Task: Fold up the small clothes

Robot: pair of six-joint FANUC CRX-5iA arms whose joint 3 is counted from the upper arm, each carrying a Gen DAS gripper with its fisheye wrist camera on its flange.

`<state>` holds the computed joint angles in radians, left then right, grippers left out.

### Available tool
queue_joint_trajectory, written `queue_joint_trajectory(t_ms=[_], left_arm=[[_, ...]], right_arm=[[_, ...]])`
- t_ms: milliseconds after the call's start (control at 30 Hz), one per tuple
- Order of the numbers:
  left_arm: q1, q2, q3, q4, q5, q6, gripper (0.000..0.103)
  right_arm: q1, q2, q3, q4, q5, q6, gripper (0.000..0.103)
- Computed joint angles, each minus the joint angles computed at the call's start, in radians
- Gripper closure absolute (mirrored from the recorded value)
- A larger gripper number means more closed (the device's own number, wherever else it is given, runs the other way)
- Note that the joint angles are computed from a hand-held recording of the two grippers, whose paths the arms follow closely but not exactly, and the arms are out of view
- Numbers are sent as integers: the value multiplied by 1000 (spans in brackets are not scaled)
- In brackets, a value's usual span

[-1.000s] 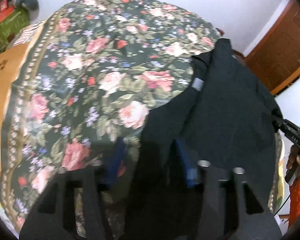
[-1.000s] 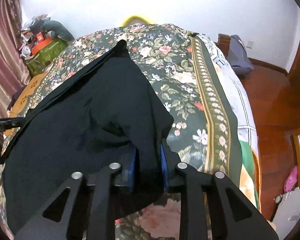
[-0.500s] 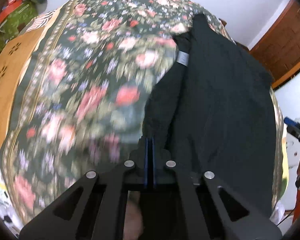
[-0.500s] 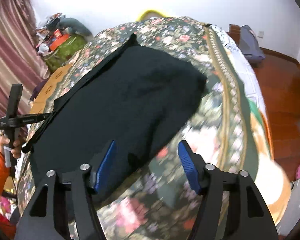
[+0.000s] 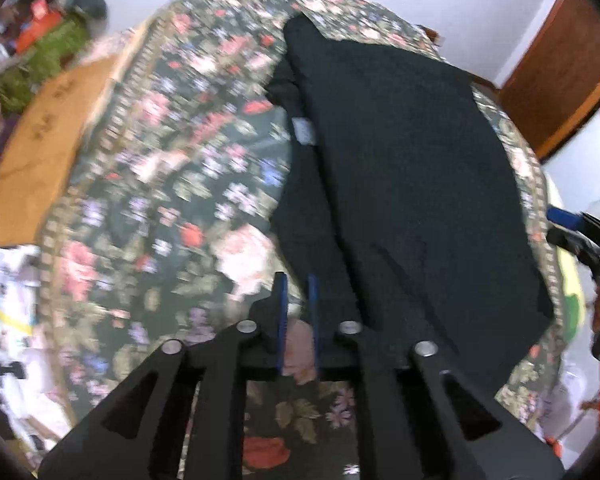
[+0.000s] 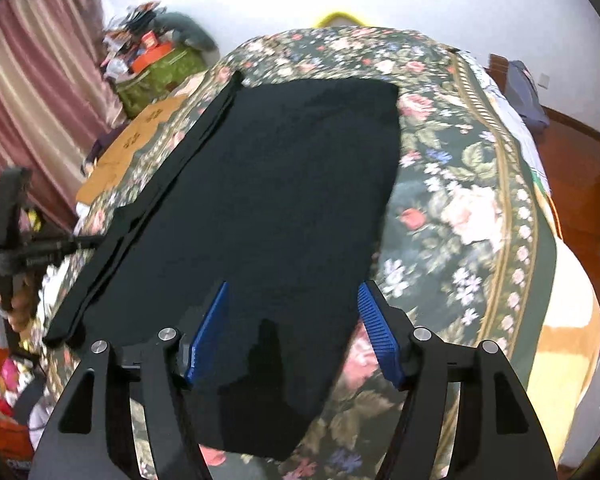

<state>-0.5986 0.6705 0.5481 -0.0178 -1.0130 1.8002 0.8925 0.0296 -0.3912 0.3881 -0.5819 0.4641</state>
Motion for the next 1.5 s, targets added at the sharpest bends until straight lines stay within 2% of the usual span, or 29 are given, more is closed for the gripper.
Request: queue_joint_trajectory(t_ms=[33, 67, 100, 133, 200, 333, 433, 533, 567, 633, 700, 733, 800, 867, 967, 1033, 1067, 1233, 1400, 1500], left_arm=[[-7, -7, 5, -26, 4, 17, 73], [-12, -14, 7, -44, 16, 31, 66], [-18, -22, 6, -57, 38, 46, 53], [-22, -27, 6, -63, 57, 52, 47], [-37, -17, 32, -60, 72, 35, 42], [-54, 52, 115, 10, 43, -55, 31], [-83, 138, 230, -1, -27, -103, 31], [-115, 239, 394, -115, -146, -97, 30], [-113, 254, 412, -125, -165, -96, 29], [-76, 230, 347, -44, -123, -102, 29], [-49, 186, 272, -18, -81, -90, 29], [-47, 166, 248, -46, -70, -70, 29], [-60, 145, 247, -189, -107, -4, 29], [-36, 122, 203, -205, -114, 2, 29], [-24, 111, 204, -313, -179, 82, 30], [-23, 121, 232, -384, -245, 120, 36], [-16, 122, 234, -384, -255, 123, 36], [1, 65, 155, -334, -179, 119, 36], [-22, 38, 123, -276, -86, 86, 36], [-35, 13, 87, -215, -30, 65, 29]], right_arm=[[6, 7, 4, 2, -7, 5, 41], [9, 19, 10, -7, -11, 21, 41], [10, 27, 17, -22, -13, 39, 41], [8, 40, 27, -45, -10, 63, 41], [7, 58, 40, -82, -6, 95, 41], [7, 90, 54, -113, 0, 116, 41], [-1, 85, 39, -119, 30, 102, 39], [-2, 81, 40, -141, 31, 114, 39], [5, 77, 33, -125, 28, 104, 39], [13, 76, 27, -94, 17, 97, 38], [30, 69, 8, -51, 19, 64, 38], [30, 69, 4, -44, 21, 62, 38], [27, 68, 4, -52, 26, 65, 38], [24, 68, 3, -60, 33, 66, 38], [27, 63, -5, -51, 39, 52, 38], [29, 65, 0, -55, 35, 59, 38], [27, 64, 5, -69, 31, 75, 38], [24, 69, 27, -72, 0, 99, 38], [31, 54, 12, 2, -11, 43, 38], [40, 27, -14, 42, -17, -3, 38]])
